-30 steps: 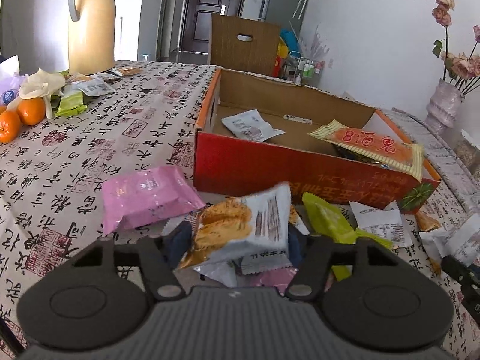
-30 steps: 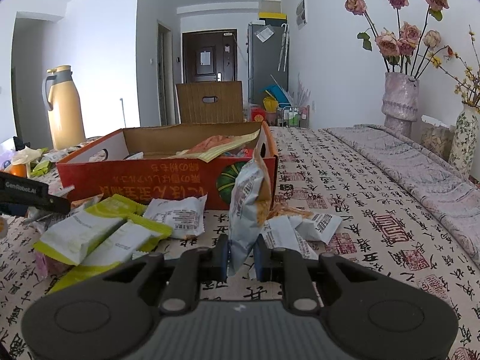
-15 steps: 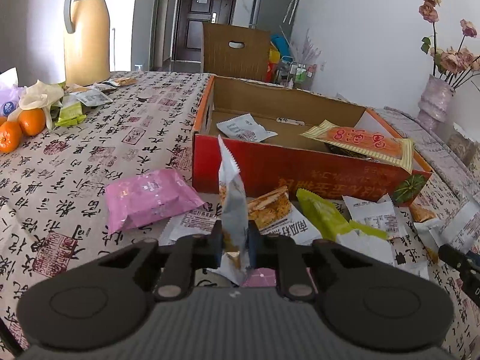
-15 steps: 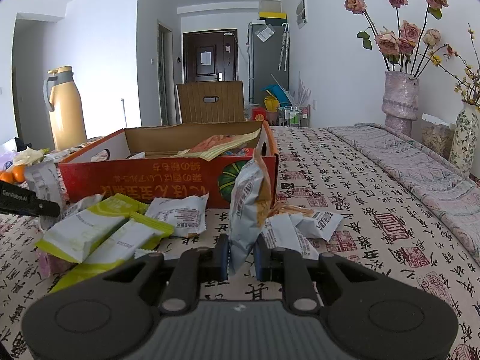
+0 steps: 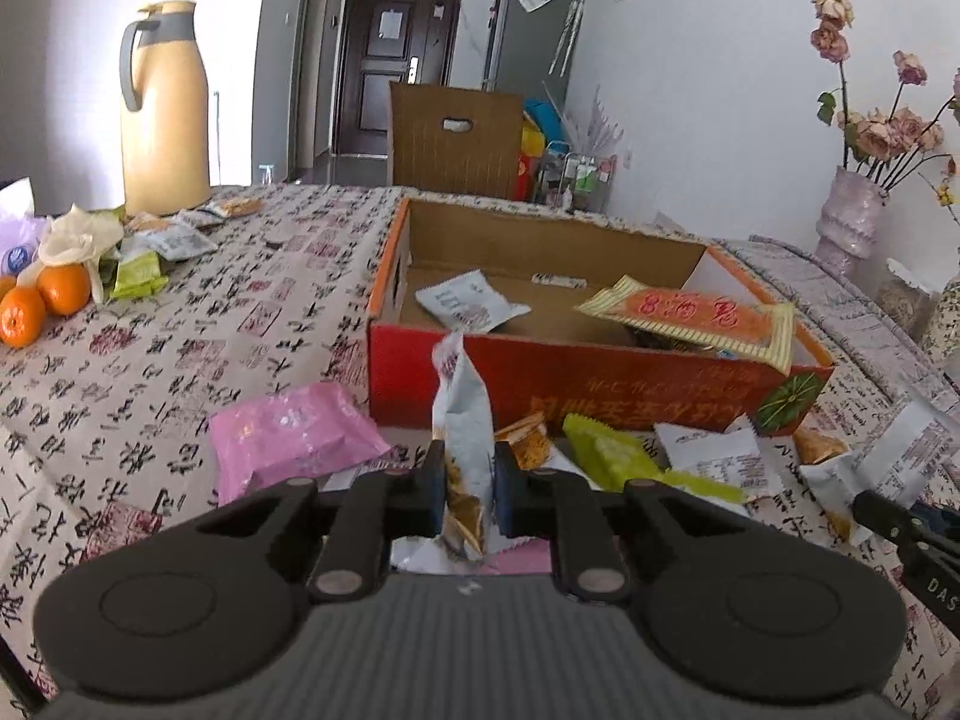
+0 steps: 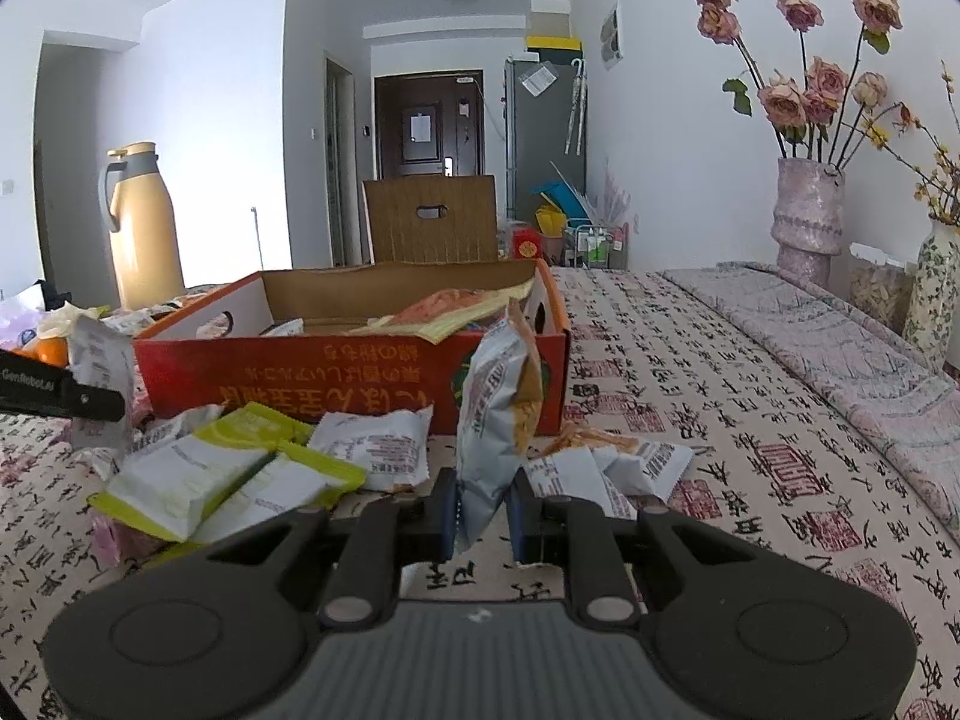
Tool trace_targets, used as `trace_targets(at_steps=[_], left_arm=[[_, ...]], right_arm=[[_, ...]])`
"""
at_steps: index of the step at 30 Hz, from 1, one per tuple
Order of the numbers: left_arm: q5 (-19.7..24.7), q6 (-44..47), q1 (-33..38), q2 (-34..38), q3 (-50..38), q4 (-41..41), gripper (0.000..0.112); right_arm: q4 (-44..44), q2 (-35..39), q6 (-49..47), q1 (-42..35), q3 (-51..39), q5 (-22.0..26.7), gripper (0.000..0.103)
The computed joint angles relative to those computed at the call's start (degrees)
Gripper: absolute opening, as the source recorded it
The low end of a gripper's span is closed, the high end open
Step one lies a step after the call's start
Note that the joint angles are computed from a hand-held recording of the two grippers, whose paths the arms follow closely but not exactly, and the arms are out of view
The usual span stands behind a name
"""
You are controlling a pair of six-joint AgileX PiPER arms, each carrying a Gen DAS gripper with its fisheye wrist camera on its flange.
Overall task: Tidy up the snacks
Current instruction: 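Grasp a white snack packet with the left tool while the right tool holds its packet, then carry both packets over the box and open both tools to drop them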
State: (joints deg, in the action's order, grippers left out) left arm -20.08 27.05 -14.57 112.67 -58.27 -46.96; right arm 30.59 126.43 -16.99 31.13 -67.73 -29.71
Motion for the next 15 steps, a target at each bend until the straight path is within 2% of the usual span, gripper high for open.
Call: trace_targets(at_steps=[15], left_arm=[[-0.9,2.2,-1.3,-0.6,-3.4,0.6,0.015]], right_arm=[[-3.3,1.5,-0.5,0.8,-7.9,1.7,0.016]])
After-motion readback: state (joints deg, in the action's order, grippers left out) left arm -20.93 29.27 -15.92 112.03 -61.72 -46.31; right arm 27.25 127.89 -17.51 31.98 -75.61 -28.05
